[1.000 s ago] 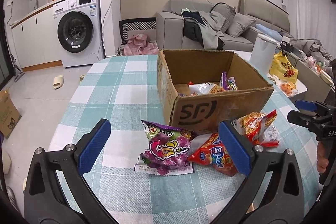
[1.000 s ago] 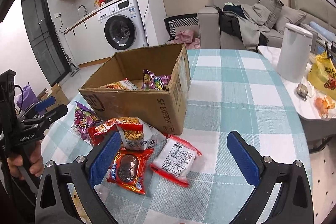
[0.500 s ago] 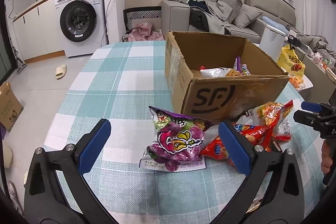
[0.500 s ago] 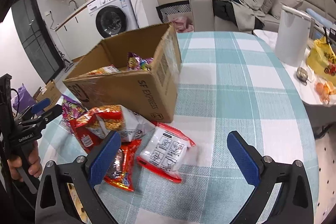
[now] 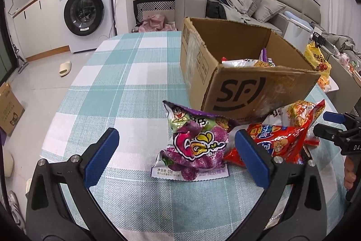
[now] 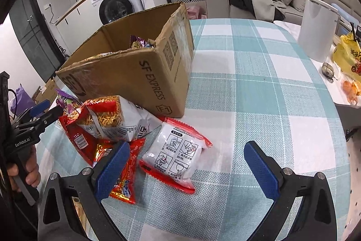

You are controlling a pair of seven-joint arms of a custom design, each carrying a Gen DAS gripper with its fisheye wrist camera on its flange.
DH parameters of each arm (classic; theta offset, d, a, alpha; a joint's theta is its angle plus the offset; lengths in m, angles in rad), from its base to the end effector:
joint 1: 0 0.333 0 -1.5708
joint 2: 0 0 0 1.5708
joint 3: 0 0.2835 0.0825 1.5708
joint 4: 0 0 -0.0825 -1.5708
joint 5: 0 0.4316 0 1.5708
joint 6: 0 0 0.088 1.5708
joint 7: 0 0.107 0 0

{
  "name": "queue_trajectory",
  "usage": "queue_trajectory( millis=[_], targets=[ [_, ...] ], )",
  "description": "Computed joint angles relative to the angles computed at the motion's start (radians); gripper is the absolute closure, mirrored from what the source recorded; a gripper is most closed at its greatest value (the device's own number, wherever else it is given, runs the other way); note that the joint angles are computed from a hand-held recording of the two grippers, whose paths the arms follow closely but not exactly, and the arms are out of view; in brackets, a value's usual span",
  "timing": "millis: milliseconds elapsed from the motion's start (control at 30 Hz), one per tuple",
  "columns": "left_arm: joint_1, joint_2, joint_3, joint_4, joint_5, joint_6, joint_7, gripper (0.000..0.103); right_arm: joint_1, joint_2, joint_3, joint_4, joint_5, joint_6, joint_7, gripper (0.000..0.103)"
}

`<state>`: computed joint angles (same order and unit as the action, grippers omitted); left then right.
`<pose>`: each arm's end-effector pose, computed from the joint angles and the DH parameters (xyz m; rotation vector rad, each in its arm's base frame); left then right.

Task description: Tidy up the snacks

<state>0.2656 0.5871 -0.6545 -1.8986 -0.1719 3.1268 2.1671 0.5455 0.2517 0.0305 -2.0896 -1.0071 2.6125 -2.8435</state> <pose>0.6638 -0.2158 0.2668 -1.2333 2.3189 -1.0201 0.5132 0.3554 0.2590 -1.3614 2.2201 -0.5934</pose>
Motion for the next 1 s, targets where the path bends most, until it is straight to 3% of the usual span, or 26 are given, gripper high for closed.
queue_trajectory(
  millis=[233, 400, 833, 1000],
  targets=[
    [-0.037, 0.029, 0.031, 0.037, 0.004, -0.029, 0.005, 0.001, 0.001, 0.018, -0.001, 0.013, 0.025, 0.007, -0.029, 0.0],
    [-0.101, 0.036, 0.094, 0.059, 0.005, -0.038, -0.009, 0.001, 0.005, 0.029, -0.007, 0.018, 0.039, 0.011, -0.044, 0.0],
    [-0.133, 0.085, 0.126, 0.124, -0.026, -0.079, -0.017, 0.001, 0.019, 0.055, -0.031, 0.028, 0.051, 0.046, -0.028, 0.0],
    [-0.164, 0.084, 0.158, 0.136, -0.029, -0.085, -0.029, 0.001, 0.023, 0.055, -0.029, 0.031, 0.065, 0.011, -0.03, 0.0]
  ],
)
